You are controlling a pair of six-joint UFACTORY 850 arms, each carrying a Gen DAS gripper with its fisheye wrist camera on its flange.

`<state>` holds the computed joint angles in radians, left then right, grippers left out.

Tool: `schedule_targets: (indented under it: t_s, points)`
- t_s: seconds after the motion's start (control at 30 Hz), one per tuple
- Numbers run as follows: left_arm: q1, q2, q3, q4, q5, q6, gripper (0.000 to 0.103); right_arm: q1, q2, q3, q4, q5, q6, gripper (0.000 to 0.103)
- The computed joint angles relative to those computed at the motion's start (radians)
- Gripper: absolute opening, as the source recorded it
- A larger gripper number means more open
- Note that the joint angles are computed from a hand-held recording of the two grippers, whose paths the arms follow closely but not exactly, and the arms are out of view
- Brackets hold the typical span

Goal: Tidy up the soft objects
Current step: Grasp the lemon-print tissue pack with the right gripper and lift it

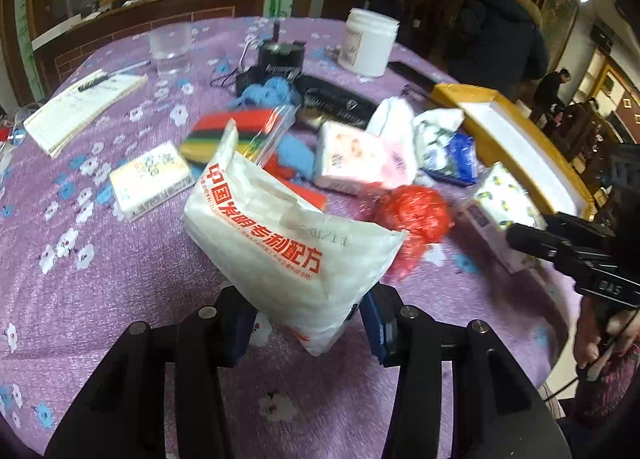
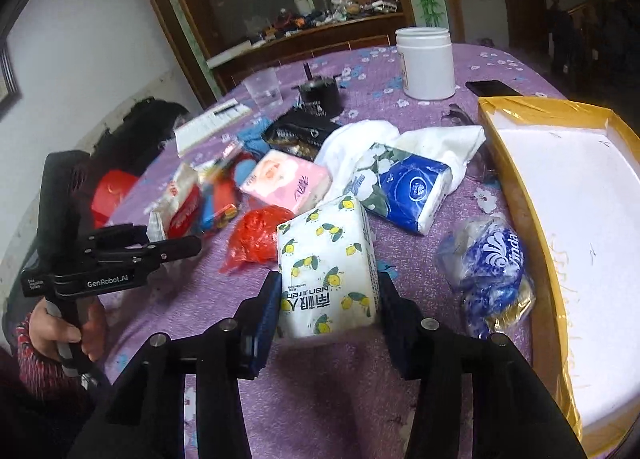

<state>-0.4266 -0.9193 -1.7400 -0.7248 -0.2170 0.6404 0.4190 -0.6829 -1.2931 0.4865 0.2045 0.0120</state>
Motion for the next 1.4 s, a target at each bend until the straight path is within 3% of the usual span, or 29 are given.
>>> schedule_targets:
  t_s: [0.17,0.33,0.4,0.47,0.53,0.77,0.93,1.0,1.03,1.07,1.13,1.3,1.4]
  points:
    - [0.001,0.038,0.045,-0.238,0.025,0.256,0.038,0.002,0.018,0.032,-0.142,0.048,0.143,0.048]
    - [0.0,0.011,0.009,-0.07,0.008,0.066,0.038,0.002,0.012,0.036,-0.179,0.04,0.184,0.048]
    - [0.016,-0.006,-0.013,-0.147,-0.052,0.091,0.039,0.004,0.01,0.039,-0.17,0.034,0.169,0.048]
    - [0.041,-0.039,-0.063,-0.152,-0.178,0.04,0.051,0.004,0.01,0.043,-0.201,0.029,0.198,0.048]
    - [0.049,-0.048,-0.075,-0.13,-0.235,-0.004,0.065,0.004,0.009,0.044,-0.21,0.026,0.204,0.048]
    - [0.066,-0.037,-0.06,-0.232,-0.272,0.055,0.07,-0.008,0.011,0.058,-0.328,0.049,0.332,0.048]
    - [0.071,-0.097,-0.152,-0.143,-0.269,-0.102,0.073,-0.009,0.016,0.069,-0.373,0.069,0.378,0.048]
    - [0.076,-0.108,-0.154,-0.203,-0.255,-0.069,0.073,-0.008,0.023,0.077,-0.368,0.075,0.373,0.048]
    - [0.076,-0.114,-0.157,-0.199,-0.244,-0.088,0.067,-0.007,0.03,0.084,-0.347,0.08,0.355,0.048]
    - [0.072,-0.103,-0.14,-0.192,-0.205,-0.099,0.054,-0.006,0.034,0.089,-0.332,0.083,0.342,0.048]
    - [0.077,-0.101,-0.129,-0.253,-0.209,-0.044,0.041,-0.007,0.046,0.101,-0.306,0.089,0.319,0.048]
    - [0.086,-0.082,-0.09,-0.382,-0.215,0.079,0.034,-0.023,0.092,0.139,-0.272,0.112,0.295,0.048]
    - [0.094,-0.057,-0.063,-0.438,-0.267,0.125,0.033,-0.029,0.123,0.16,-0.171,0.12,0.193,0.048]
